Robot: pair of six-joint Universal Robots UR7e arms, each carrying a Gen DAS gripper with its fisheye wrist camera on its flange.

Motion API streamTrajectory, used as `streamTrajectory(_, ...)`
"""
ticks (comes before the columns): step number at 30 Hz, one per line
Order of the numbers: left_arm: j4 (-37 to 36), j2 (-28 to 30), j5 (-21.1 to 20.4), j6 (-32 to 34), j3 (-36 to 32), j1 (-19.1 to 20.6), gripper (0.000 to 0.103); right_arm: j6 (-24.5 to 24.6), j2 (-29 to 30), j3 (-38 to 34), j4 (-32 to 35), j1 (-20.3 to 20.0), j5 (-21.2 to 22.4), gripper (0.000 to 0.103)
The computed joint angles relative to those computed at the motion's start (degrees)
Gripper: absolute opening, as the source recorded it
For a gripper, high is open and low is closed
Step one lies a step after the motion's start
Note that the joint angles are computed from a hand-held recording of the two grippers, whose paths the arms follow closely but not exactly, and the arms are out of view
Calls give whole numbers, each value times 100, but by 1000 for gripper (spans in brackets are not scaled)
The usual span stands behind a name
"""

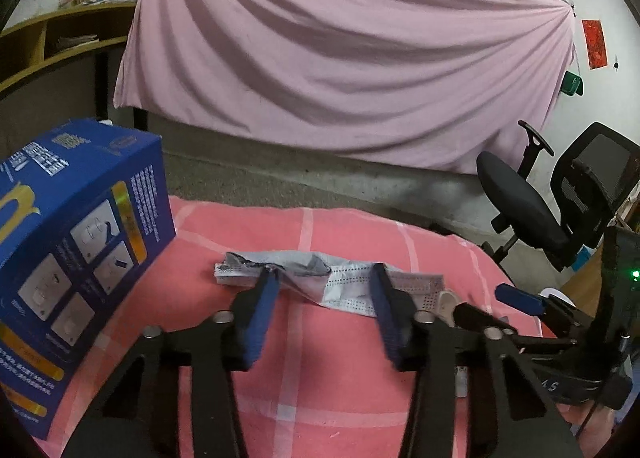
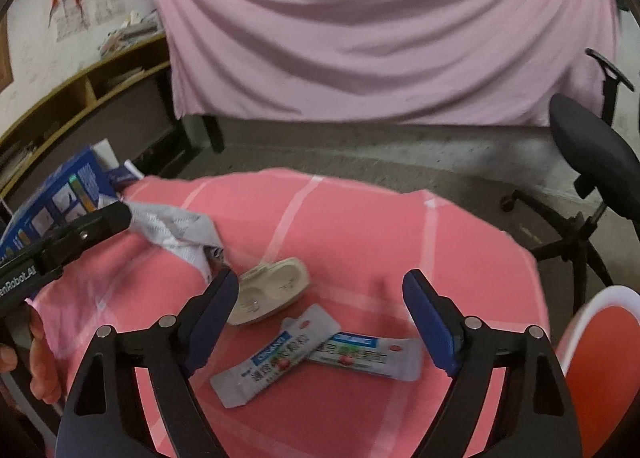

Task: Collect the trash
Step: 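Grasp the grey mask with the left tool while the right tool grasps the white case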

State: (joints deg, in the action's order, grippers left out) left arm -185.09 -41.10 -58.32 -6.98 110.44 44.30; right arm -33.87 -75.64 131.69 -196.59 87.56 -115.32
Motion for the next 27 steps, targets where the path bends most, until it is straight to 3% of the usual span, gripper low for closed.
streamTrajectory(5,220,-65,-50,-245,-49,68,23,17,63,-156,510,37,-22,84)
streamTrajectory(11,389,-150,-113,-449,-68,149,13,-75,47,-218,841,38,55,84)
streamTrajectory(21,616,-301,-106,-913,-11,235,7,-52,133,-249,920,56,-162,84)
streamTrajectory(27,484,-333,-99,-697,42,201,6,-175,175,-220,782,86,-166,62)
